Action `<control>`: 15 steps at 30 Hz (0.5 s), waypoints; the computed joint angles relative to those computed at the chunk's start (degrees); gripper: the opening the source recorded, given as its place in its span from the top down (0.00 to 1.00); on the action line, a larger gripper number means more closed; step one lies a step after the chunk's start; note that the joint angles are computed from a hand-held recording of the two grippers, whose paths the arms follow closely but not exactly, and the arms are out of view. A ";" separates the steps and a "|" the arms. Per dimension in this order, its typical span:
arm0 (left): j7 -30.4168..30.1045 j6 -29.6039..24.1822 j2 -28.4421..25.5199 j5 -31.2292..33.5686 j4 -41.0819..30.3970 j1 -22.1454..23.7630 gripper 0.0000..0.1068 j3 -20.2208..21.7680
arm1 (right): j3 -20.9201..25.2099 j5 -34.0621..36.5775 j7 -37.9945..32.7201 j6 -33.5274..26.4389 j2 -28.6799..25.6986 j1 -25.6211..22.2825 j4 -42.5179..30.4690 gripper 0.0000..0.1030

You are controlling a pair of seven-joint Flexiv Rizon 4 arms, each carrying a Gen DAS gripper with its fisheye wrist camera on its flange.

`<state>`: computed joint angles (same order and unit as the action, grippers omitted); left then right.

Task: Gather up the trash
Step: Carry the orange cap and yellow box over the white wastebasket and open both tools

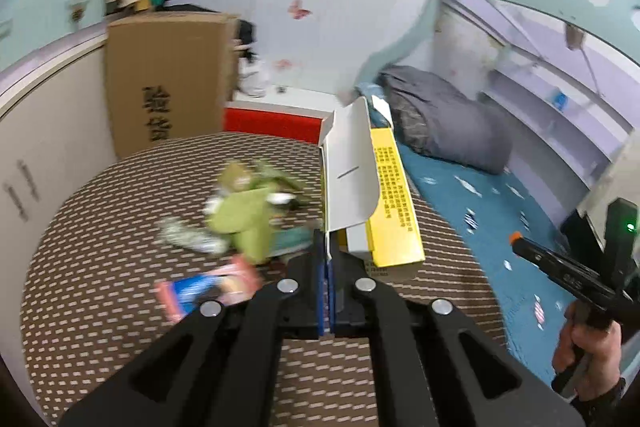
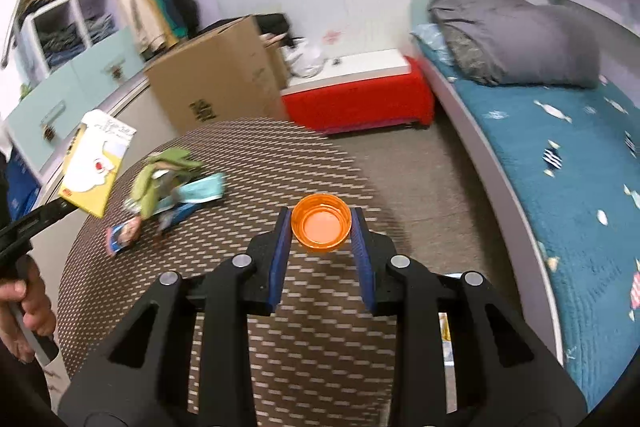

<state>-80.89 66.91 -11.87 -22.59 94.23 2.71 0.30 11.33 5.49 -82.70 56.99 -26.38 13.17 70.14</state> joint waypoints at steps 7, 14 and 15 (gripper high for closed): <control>1.06 -4.01 -5.70 1.55 -8.21 -3.14 0.99 -3.05 | -2.37 2.16 4.43 -2.65 -2.94 -4.97 -0.13 0.71; 1.02 -10.09 -13.25 4.46 -18.48 -6.13 0.99 -4.22 | -1.93 5.27 7.59 -8.98 -10.90 -9.14 -4.18 0.71; 0.97 -11.36 -14.62 5.11 -20.45 -6.60 0.99 -4.27 | -1.91 5.50 7.95 -9.53 -11.96 -9.42 -4.85 0.71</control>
